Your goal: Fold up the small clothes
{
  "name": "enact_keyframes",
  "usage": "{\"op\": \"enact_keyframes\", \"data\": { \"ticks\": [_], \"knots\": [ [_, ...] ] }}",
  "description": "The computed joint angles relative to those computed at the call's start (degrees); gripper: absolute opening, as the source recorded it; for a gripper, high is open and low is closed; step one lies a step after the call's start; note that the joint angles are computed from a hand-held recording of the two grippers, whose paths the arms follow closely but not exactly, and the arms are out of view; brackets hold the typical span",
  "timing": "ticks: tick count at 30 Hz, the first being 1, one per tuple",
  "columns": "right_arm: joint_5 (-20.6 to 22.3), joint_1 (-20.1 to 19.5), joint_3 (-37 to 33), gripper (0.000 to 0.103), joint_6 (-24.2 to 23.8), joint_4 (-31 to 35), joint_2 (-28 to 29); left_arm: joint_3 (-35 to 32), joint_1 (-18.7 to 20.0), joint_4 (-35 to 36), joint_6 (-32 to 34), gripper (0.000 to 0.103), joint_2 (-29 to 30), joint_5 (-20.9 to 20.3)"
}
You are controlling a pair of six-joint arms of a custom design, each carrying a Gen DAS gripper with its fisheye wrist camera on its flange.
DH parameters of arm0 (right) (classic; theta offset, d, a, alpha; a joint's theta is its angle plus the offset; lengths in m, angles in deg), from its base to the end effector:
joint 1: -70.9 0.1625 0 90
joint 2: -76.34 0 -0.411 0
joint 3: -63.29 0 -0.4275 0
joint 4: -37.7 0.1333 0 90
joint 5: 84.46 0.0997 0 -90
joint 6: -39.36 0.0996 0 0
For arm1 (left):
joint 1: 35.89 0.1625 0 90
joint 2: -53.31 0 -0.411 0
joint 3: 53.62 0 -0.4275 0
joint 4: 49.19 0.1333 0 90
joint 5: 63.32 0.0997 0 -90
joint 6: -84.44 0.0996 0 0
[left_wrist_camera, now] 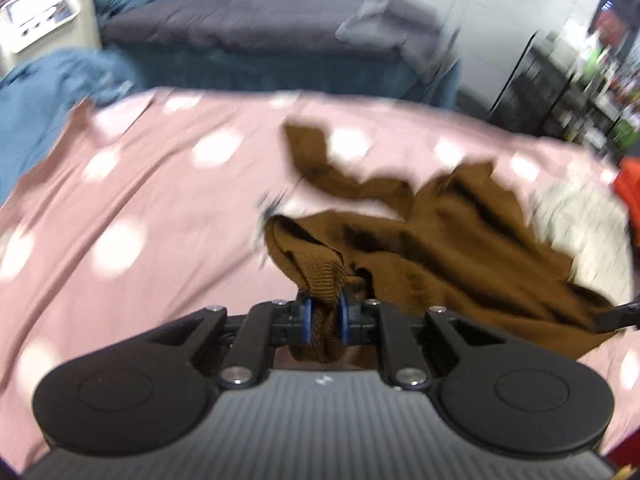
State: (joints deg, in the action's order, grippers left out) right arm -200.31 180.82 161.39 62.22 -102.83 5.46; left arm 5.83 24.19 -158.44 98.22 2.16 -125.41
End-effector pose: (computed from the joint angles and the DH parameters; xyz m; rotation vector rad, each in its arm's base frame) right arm 0.3032 -0.5728 0.3124 -0.2021 -2.7658 0.7639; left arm -0.2408 -0.7792 0.3534 0.9330 2.4974 -0.3459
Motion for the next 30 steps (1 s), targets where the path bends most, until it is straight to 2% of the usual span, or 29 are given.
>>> {"op": "enact_keyframes", "data": {
  "ticks": [2, 6, 8, 11, 12, 13, 14, 15, 16, 17, 19, 22, 24, 27, 30],
  "knots": [
    [0.8, 0.3, 1.4, 0.005, 1.8, 4.4, -1.3, 3.6, 0.2, 3.4, -2.1, 0.013, -2.9, 3.0],
    [0.8, 0.1, 4.5, 0.005, 5.8, 13.6, -3.8, 8.7, 1.2, 11.2, -9.0, 0.013, -6.2, 3.9],
    [-0.4, 0.1, 5.6, 0.005, 7.8, 17.5, -4.7, 11.2, 1.3, 12.0, -11.2, 0.014, -7.0, 4.9],
    [-1.9, -0.4, 5.6, 0.006, 9.0, 24.2, -5.0, 12.6, 1.2, 12.8, -15.6, 0.022, -7.5, 6.7],
    [-2.1, -0.9, 5.9, 0.006, 11.0, 25.7, -5.4, 12.5, 1.0, 12.0, -16.1, 0.03, -7.2, 8.2],
    [-1.7, -1.2, 6.2, 0.006, 12.9, 26.5, -6.1, 13.5, 0.5, 10.2, -16.0, 0.049, -7.7, 9.9],
    [-2.2, -1.3, 6.4, 0.017, 14.1, 26.5, -6.7, 13.8, 0.0, 7.8, -15.2, 0.06, -7.7, 11.7],
    [-3.3, -1.1, 6.4, 0.021, 14.8, 26.4, -7.1, 14.2, -0.6, 4.2, -13.7, 0.074, -7.7, 13.8],
    [-4.2, -0.8, 6.1, 0.027, 14.6, 26.3, -7.5, 14.7, -1.2, -0.3, -11.3, 0.083, -7.7, 15.7],
    [-5.5, -0.5, 5.7, 0.034, 14.1, 25.6, -7.7, 14.8, -1.6, -4.4, -8.8, 0.086, -7.5, 16.7],
    [-9.0, -0.4, 4.5, 0.044, 11.9, 21.3, -6.8, 12.5, -2.4, -8.0, -5.4, 0.094, -5.6, 17.2],
    [-13.4, -0.4, 2.1, 0.063, 5.0, 10.7, -3.5, 8.2, -2.6, -8.4, -3.6, 0.094, -1.9, 14.9],
    [-15.1, -0.9, -0.8, 0.064, -1.9, 1.5, 1.9, 5.6, -2.7, -6.1, -6.8, 0.094, 0.4, 12.5],
    [-14.3, -2.4, -7.8, 0.065, -13.0, -7.6, 10.2, 4.9, -3.1, -3.1, -12.4, 0.094, 1.3, 7.5],
    [-13.0, -3.9, -16.3, 0.068, -20.1, -9.8, 17.5, 9.2, -3.8, -3.9, -14.5, 0.094, 0.1, 5.4]
  ]
}}
